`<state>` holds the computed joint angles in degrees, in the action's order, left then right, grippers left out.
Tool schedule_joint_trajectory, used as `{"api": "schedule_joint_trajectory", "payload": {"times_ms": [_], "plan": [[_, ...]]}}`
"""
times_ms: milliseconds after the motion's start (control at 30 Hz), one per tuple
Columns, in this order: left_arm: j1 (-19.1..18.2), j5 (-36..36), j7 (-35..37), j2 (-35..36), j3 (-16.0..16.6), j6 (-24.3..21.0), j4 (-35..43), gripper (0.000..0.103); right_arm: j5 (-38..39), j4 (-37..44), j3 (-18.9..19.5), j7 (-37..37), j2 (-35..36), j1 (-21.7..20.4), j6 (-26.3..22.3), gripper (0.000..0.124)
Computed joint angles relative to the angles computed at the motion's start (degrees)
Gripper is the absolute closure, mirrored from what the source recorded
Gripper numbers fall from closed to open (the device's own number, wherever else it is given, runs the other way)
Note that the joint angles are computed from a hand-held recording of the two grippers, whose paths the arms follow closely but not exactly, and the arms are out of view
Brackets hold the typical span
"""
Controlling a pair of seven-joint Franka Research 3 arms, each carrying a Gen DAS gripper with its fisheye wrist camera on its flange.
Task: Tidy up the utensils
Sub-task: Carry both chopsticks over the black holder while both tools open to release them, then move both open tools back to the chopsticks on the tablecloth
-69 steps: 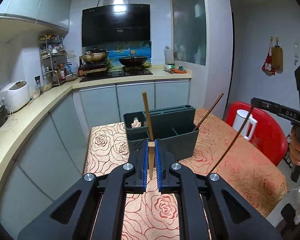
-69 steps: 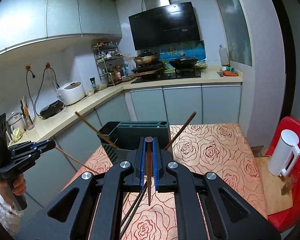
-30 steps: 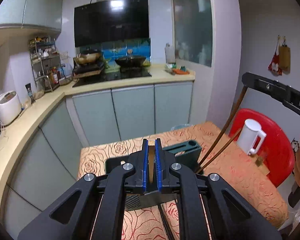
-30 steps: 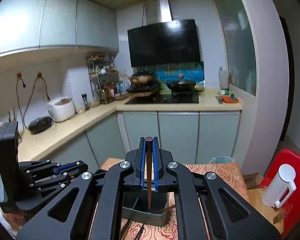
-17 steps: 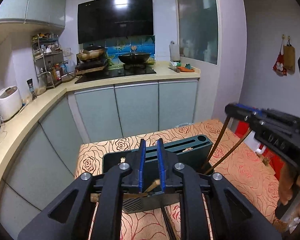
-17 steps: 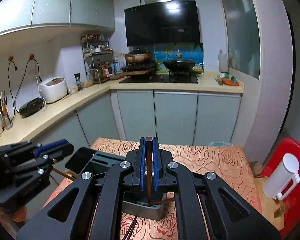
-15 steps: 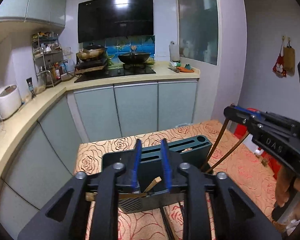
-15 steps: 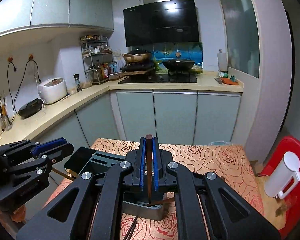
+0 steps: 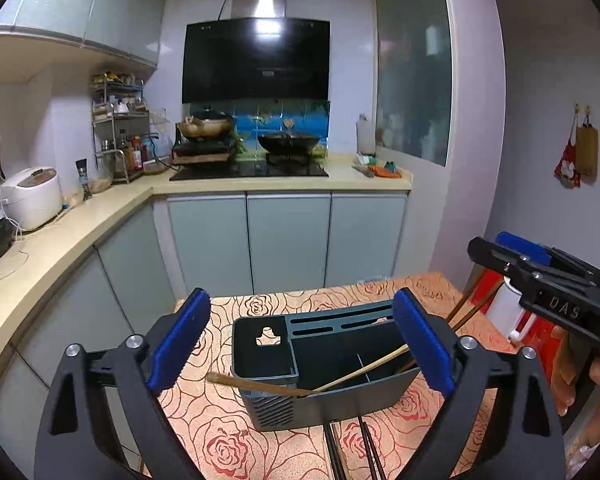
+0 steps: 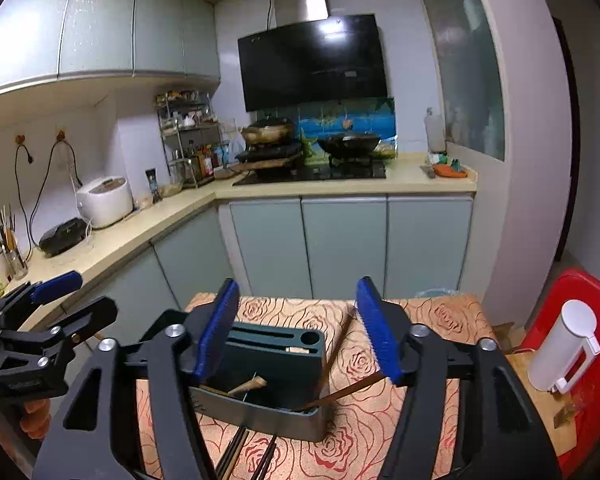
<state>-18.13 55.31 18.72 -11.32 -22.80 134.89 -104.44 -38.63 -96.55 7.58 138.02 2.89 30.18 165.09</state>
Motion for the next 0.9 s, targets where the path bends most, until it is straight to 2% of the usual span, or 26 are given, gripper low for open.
{"api": "schedule_joint_trajectory", "payload": {"times_ms": [200, 433, 533, 667, 767, 900], "plan": [[0.18, -0.77, -1.48, -4.19, -0.45, 2.13, -3.86, 0.009, -6.8, -4.36, 1.01, 6.01, -5.01, -2.5, 3.83, 0.057], [1.17, -1.86, -3.32, -8.86, -2.57, 1.59, -9.63, 0.008, -7.06, -11.57, 4.98, 6.95, -10.91, -7.76, 7.77, 0.055], [1.22, -2.84, -3.76, -10.89, -3.24, 0.9, -12.54, 0.008, -7.95, -15.26, 7.44, 8.07, -13.47, -10.37, 8.22, 0.055], [0.91, -4.26, -3.39, -12.8, -4.16, -0.31, -15.76, 0.008, -12.56, -20.34, 12.74, 14.07, -17.33, -16.44, 8.78, 0.052], [0.39, -5.2, -3.68, -14.33, -4.75, -0.8, -18.52, 0.008, -10.48, -24.39, 14.4, 14.37, -19.45, -18.09, 9.97, 0.051], [-0.44, -6.68, -5.35, -16.46, -5.44, -1.01, -22.73, 0.008, -3.3, -29.92, 13.38, 9.8, -21.16, -15.82, 11.45, 0.051]]}}
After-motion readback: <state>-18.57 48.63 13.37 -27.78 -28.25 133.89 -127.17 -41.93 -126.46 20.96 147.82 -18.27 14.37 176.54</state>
